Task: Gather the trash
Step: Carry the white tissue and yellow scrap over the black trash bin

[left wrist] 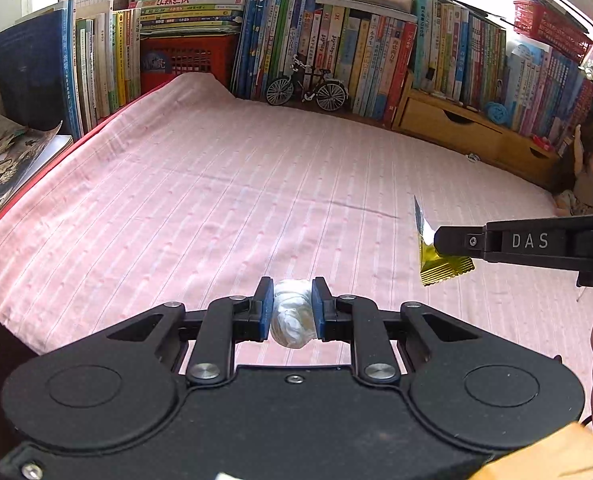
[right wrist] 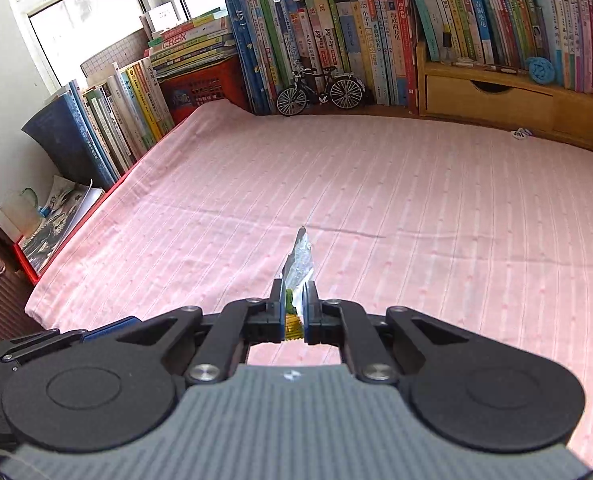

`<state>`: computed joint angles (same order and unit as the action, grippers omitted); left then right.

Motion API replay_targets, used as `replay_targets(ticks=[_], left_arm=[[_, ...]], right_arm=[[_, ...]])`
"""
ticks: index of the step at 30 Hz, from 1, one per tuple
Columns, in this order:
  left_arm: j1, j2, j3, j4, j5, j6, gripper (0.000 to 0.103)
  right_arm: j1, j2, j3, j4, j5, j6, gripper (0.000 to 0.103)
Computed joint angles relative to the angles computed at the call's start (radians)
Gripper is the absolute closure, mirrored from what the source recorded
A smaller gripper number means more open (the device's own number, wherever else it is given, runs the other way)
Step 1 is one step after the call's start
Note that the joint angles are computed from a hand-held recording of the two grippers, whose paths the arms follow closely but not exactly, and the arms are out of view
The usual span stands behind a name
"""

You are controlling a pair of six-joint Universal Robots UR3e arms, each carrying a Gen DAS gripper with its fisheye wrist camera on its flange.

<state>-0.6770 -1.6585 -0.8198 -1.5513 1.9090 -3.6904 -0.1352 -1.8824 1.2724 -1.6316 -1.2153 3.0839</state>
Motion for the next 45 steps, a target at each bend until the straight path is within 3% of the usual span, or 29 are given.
replay_targets(ticks=[11, 18, 22, 27, 36, 45], left_arm=[[-0.094, 0.259, -0.186, -0.161, 0.023, -0.109, 0.084], [-0.164, 0.420, -0.386, -0.179, 0.053, -0.238, 0.084], [-0.225, 0.508, -0.559, -0.136, 0.090, -0.344, 0.084], [-0.292, 0.579, -0.767, -0.083, 0.113, -0.436, 0.084], [-0.329, 0.658, -1.005, -0.026, 0.069, -0.540, 0.084], [-0.233, 0.714, -1.172, 0.049, -0.052, -0.509, 0.083]], right_arm=[[0.147, -0.276, 0.165, 0.093, -0.111, 0.179, 0.092], [0.484, -0.298, 0.264, 0.010, -0.334, 0.392, 0.092], [0.631, -0.319, 0.385, -0.081, -0.401, 0.478, 0.091], [0.730, -0.348, 0.548, -0.187, -0.417, 0.529, 0.091], [0.801, -0.371, 0.731, -0.298, -0.431, 0.581, 0.090], [0.815, -0.364, 0.837, -0.360, -0.401, 0.591, 0.087]])
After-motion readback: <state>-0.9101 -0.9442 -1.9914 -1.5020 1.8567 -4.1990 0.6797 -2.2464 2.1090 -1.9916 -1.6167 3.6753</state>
